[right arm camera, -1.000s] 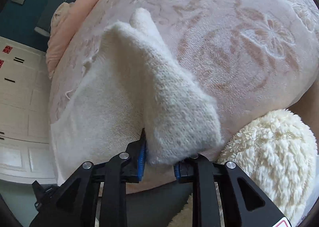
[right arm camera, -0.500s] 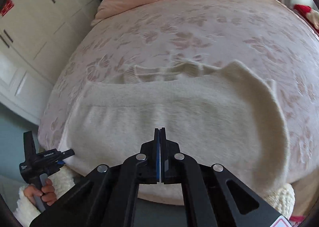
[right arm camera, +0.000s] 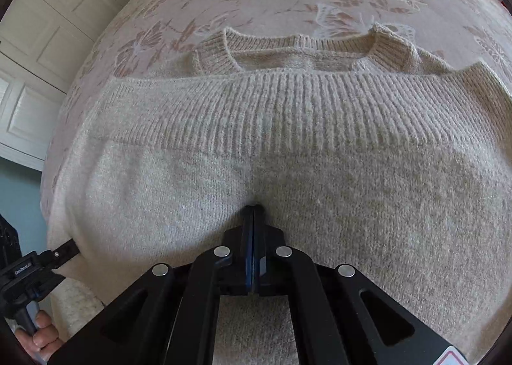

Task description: Fold small clothes

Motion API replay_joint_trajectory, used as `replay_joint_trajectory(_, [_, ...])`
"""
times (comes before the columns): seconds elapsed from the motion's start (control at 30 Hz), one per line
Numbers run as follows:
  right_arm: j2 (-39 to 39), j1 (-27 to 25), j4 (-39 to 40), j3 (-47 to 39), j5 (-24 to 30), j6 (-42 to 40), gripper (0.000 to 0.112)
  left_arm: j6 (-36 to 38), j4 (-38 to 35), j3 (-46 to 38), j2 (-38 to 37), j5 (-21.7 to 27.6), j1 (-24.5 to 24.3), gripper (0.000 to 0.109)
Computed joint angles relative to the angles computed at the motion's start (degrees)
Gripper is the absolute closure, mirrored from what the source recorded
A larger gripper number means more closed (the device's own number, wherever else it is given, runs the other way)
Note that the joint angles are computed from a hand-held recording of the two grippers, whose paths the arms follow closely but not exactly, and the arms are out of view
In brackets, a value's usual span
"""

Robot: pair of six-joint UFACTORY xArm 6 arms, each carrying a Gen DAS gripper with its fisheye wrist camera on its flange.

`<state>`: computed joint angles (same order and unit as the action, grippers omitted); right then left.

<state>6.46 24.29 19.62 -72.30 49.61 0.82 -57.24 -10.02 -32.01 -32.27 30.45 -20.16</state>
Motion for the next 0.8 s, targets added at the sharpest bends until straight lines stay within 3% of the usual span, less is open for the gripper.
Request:
replay_joint_trajectory(0.1, [-1.8, -1.6, 5.1, 1.1, 0.1, -1.8, 0.112, -2.3, 10.4, -9.0, 2.3, 1.4, -4.0, 0.095])
replay_joint_trajectory(0.23, [-11.9, -6.0, 12.7, 9.0, -2.8, -6.0, 0.105, 4.0, 17.2, -25.9, 11.9, 2.7, -11.6, 0.095])
replay_joint_trajectory(0.37, [-24.0, -14.8, 12.7, 18.0, -1.6, -7.1, 0.104, 15.8, 13.0, -42.5, 25.6, 3.4, -18.9, 0.095])
replay_joint_trajectory(0.53, [-36.5, -27.0, 5.5, 28.2, 0.6, -3.8, 0.098, 24.5, 12.1, -59.3, 42.9, 11.3, -26.5, 0.094])
replay_joint_trajectory(0.63, [-40.2, -33.6, 7.5, 31.1, 3.1, -4.4, 0.094, 26.4, 14.2, -64.1, 49.9, 18.7, -29.3, 0.085])
replay_joint_trajectory(0.7, [-41.7, -35.1, 9.5, 31.9, 3.9, -5.7, 0.087, 24.6, 15.2, -62.7, 50.1, 22.1, -29.9, 0.062])
replay_joint_trajectory(0.73, [-42.5, -35.1, 10.1, 32.2, 4.0, -6.4, 0.079, 22.8, 16.4, -58.6, 47.3, 20.7, -29.8, 0.058])
replay_joint_trajectory(0.8, [-42.9, -33.1, 11.8, 32.0, 3.1, -7.1, 0.062, 19.2, 18.8, -51.8, 41.8, 17.1, -29.6, 0.031])
